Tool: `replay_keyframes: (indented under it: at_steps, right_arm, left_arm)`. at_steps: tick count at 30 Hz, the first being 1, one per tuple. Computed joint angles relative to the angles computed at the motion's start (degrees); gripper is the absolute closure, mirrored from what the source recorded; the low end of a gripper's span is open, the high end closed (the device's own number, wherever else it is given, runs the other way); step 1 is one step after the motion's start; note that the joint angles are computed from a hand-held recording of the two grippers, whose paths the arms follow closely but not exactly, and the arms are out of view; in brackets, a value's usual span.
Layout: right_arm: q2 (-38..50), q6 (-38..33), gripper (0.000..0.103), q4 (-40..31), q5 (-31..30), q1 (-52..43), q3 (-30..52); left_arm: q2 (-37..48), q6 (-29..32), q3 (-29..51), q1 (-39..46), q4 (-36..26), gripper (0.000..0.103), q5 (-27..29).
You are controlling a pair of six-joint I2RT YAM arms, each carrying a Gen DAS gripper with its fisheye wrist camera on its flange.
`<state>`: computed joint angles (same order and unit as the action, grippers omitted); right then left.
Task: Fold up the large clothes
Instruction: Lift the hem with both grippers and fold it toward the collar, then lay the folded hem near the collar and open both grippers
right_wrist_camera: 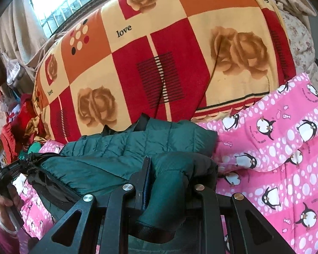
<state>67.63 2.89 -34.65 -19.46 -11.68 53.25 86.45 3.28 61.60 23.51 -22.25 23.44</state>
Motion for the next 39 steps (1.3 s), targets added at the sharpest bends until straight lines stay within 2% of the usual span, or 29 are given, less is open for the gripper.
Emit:
replay_keyframes:
  at_steps: [21,26,27,29,32,34,35,36,38,39]
  right_arm:
    - [21.69,4.4,0.083,9.22,2.45,1.06,7.48]
    - [27.5,6.47,0.082,12.71,2.05,0.94,8.32]
    - [28.57,7.22,0.08,13.35,1.37,0.68,8.58]
    - [30.33,9.31,0.078,13.99,-0.08,0.03,9.31]
    - [30.99,11.01,0.073,15.3,-2.93,-1.01,9.41]
    - [30.23,11.89,0.069,15.61,-4.38,-1.51,8.98]
    - [29.63,12.22,0.067,15.64,-4.83,-1.7,8.77]
    - [28.51,12.58,0.065,15.87,-5.26,-1.96,8.25]
    - [26.52,13.03,0.061,15.77,-6.16,-2.42,7.63]
    - [25.95,13.13,0.055,15.54,-6.51,-2.59,7.61]
  left_arm:
    - [16.45,-4.2,10.82,-8.47,3.58,0.088,-10.67]
    - [19.65,-4.9,11.69,-9.07,5.0,0.086,-10.58]
    - [20.11,-4.99,11.87,-8.66,5.21,0.083,-9.1]
    - [20.93,-5.03,12.31,-6.43,5.61,0.074,-2.4]
    - [22.26,-5.06,15.09,-2.83,1.81,0.06,6.02]
    - [21.31,-4.73,14.96,-1.4,1.16,0.051,8.52]
    - [20.15,-4.8,14.01,-1.0,1.9,0.037,8.07]
    - [18.72,-5.09,12.66,-0.47,3.37,0.028,7.63]
    - [16.46,-5.77,10.39,1.11,6.05,0.027,8.94]
    - [15.77,-5.72,10.12,1.72,5.81,0.027,9.48]
